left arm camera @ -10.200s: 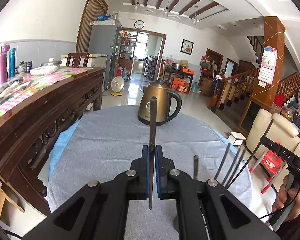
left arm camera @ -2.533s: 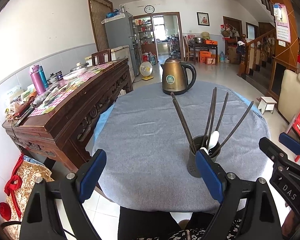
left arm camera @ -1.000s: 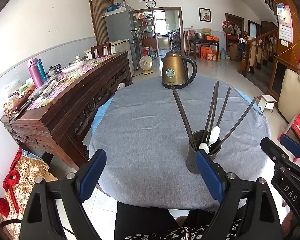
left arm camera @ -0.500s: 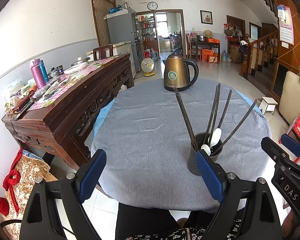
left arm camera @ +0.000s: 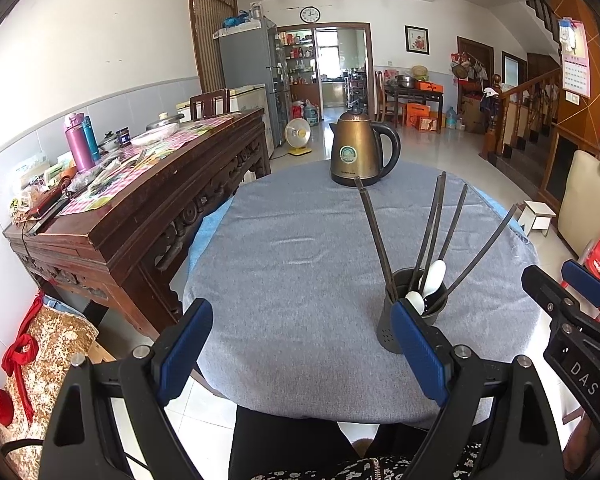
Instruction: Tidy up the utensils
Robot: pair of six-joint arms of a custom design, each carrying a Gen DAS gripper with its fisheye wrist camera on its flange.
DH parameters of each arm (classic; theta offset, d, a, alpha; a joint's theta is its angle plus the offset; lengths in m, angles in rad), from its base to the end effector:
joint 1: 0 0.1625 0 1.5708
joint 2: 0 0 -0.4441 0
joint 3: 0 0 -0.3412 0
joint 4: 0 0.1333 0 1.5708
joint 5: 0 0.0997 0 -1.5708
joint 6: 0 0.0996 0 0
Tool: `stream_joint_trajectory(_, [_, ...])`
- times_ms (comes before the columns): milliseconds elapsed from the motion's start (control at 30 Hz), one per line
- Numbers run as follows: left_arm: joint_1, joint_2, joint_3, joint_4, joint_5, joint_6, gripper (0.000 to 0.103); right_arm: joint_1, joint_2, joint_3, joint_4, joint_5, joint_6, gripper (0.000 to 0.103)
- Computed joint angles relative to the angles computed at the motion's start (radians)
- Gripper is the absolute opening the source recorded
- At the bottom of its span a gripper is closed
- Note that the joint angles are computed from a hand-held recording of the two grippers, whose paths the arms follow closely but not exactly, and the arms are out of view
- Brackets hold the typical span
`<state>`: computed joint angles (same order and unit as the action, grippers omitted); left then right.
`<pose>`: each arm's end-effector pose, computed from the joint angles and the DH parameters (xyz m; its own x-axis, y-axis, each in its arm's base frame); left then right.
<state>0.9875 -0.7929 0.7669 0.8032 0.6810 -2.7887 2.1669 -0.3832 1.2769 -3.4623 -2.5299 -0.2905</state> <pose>-0.1698 -0.6398 0.3727 -0.6459 0.0939 -0.7577 0.6495 0.5892 -0.4806 0.4514 -0.5732 0.1154 -0.7382 0.1080 0.6659 -0.5384 0.5006 -0.6779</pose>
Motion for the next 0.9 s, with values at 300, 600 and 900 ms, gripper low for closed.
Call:
stream_joint_trajectory(300, [0.007, 0.010, -0.018, 0.016, 0.011, -0.012, 0.091, -0.005, 0.007, -0.006, 0.013, -0.001, 0.009, 0.064])
stream_joint_trajectory(600, [0.013, 0.014, -0.036, 0.023, 0.011, -0.010, 0.091, -0.009, 0.014, -0.018, 0.024, 0.002, 0.018, 0.064])
stream_joint_trajectory(900, [0.032, 0.051, -0.095, 0.053, 0.031, -0.001, 0.091, -0.019, 0.021, -0.033, 0.038, 0.011, 0.027, 0.064])
